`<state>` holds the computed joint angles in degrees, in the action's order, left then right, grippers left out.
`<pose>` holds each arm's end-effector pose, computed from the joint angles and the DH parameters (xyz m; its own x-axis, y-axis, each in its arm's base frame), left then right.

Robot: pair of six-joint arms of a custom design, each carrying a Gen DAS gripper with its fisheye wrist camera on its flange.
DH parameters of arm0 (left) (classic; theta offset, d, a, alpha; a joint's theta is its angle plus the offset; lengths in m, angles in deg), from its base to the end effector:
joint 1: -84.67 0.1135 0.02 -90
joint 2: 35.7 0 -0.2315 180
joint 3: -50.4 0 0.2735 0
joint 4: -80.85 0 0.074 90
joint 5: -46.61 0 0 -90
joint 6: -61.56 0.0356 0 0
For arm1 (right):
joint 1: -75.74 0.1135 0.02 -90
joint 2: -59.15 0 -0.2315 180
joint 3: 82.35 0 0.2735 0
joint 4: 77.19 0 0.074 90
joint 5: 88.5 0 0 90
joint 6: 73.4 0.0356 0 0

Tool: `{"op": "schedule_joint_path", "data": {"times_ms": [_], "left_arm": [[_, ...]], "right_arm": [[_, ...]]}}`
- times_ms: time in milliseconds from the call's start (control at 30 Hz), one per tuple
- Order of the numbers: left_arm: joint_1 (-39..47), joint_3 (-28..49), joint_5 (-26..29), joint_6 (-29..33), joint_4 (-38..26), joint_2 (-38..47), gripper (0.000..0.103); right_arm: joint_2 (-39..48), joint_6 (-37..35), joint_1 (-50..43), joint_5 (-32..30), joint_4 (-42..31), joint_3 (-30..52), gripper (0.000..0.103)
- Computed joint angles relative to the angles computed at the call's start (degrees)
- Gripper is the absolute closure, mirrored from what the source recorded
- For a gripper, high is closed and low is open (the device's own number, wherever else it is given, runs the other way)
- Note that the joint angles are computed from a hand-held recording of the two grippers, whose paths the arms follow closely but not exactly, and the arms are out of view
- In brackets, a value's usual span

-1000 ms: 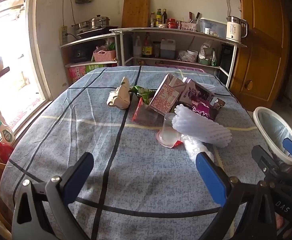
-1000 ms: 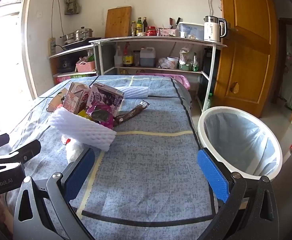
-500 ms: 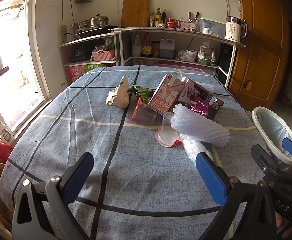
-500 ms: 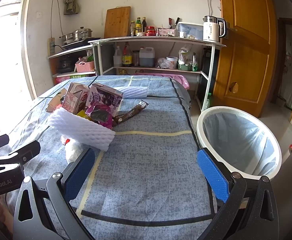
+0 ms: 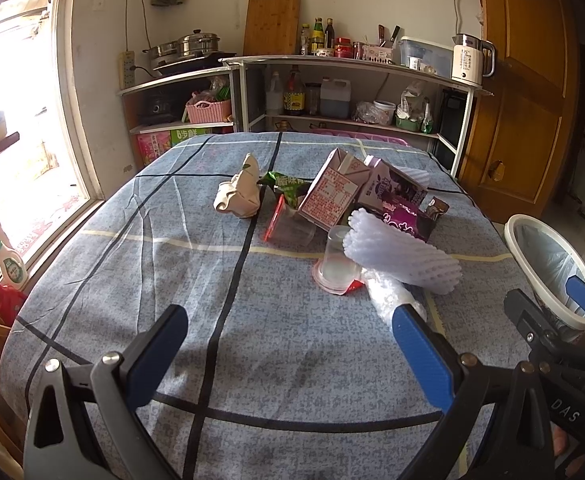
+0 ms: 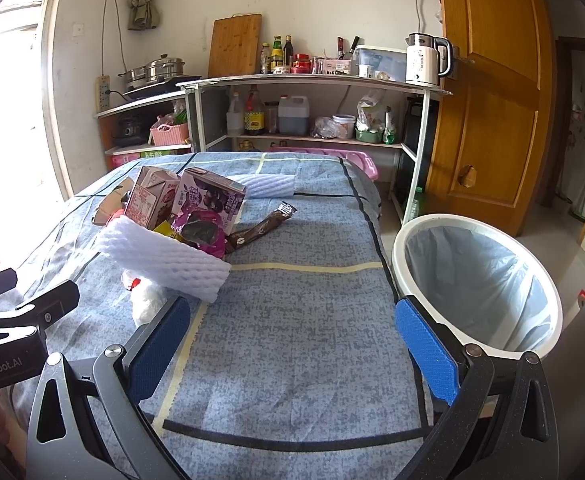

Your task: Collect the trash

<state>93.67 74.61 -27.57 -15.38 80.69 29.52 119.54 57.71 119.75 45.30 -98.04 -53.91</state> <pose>0.2098 0.0234 0.0730 -0.6216 0.1217 -0.7738 0.1978 0.9802 -0.0047 0.1595 0.1198 0.0906 -0.5635 0.1155 -0.8180 0.2256 0.9741 -0.0179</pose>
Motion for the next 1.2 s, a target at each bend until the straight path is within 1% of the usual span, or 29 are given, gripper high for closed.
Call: {"op": "schedule_joint_path", "data": {"times_ms": [767, 1200], "left_arm": [[0.2, 0.0, 0.3, 0.1, -0.1, -0.1, 0.000], [0.0, -0.1, -0.2, -0.2, 0.2, 0.3, 0.000]], "right_arm": [[-0.2, 0.6, 0.4, 0.3, -0.6, 0.0, 0.000], [-1.4, -0.2, -0.1, -0.6, -0.8, -0.6, 0.000]]}}
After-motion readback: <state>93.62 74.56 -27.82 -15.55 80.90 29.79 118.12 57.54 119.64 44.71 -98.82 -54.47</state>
